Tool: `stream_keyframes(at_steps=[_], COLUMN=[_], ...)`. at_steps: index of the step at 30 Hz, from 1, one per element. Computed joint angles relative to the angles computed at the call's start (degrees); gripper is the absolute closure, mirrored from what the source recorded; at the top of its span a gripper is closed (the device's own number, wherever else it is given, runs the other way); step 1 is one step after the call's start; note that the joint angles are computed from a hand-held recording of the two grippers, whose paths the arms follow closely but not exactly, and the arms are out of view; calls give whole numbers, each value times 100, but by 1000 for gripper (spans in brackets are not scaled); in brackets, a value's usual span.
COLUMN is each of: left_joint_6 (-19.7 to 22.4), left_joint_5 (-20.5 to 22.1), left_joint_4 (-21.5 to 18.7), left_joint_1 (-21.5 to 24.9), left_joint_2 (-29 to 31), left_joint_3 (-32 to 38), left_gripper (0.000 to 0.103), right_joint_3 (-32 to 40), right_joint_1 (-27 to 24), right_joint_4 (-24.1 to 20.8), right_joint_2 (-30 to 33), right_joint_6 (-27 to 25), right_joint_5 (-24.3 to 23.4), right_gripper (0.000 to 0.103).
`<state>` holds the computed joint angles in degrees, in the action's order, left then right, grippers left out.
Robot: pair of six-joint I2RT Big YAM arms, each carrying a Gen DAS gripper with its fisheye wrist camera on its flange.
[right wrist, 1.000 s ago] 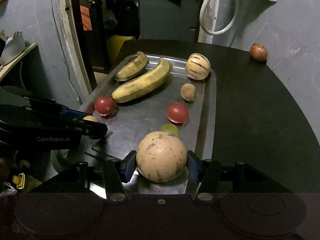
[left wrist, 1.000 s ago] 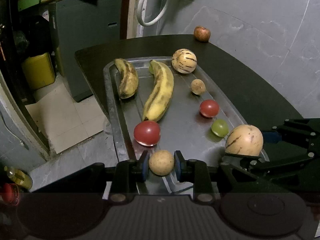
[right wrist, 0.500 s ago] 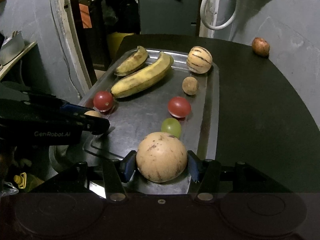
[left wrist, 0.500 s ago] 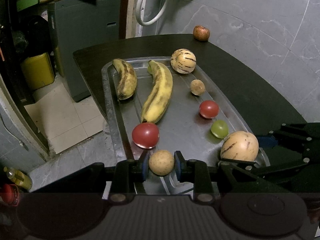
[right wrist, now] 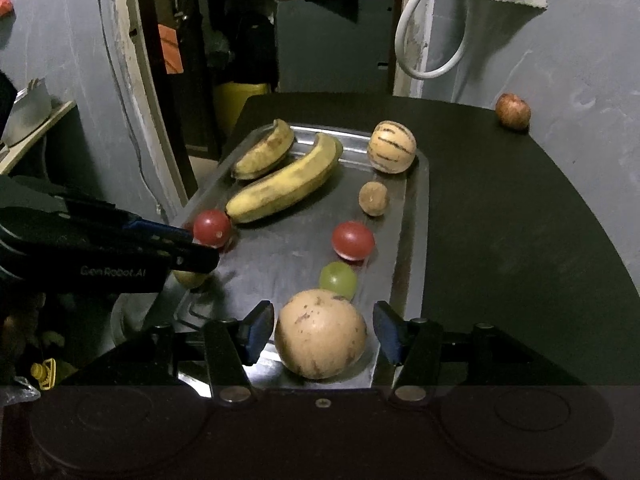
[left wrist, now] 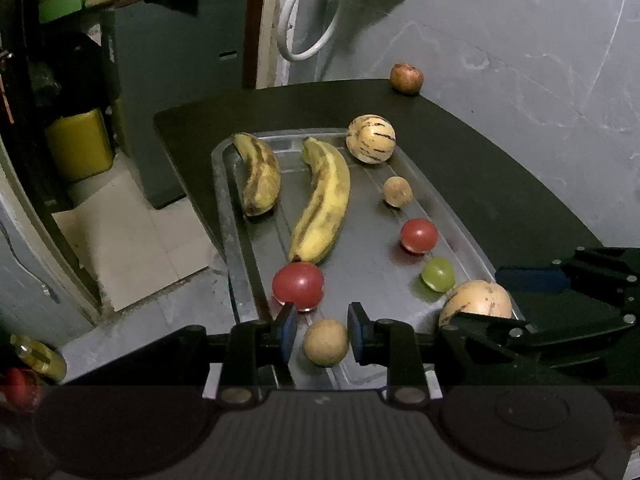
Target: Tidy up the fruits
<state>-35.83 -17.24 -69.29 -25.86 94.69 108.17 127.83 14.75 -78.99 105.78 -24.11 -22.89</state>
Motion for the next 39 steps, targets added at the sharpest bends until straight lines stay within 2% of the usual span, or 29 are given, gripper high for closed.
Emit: stream_keyframes(at_steps=[4,12,17,23,28,32,36,39], left_joint_6=[25,37,-24,-114,-78,32,304,530], left_joint_5=[-47,-192,-405,-802,-1140,-1300,-1299,-1045], left_joint_4=[-36,-95,-160,-383,-562,-512,-331,-122], left_joint_1=[-9,-50,-120,-262,-390,-402,-329,-199], left_joint_2=[12,5,-30,-121,-233,-374,-515,-611], left_joint_3=[69,224,351,547,746,808,861,881], left_gripper=[73,58,40,24,14,4,1,1], right_joint_3=[44,69,47,-16,75,129,274,371], right_joint_1=[-11,-42,-101,-224,-305,-329,-329,-323], right_joint_4=[24,105,227,406,363,433,507,581], right_joint_2=[-11,-78,-199,-423,-573,-725,-833,-926], right_joint_6=[79,148,248,433,791,1068,1501,1882], right_joint_5=[-24,-88,-156,-315,-462,-502,-343,-127], right_gripper=[42,32,26,19,10,4,1,1])
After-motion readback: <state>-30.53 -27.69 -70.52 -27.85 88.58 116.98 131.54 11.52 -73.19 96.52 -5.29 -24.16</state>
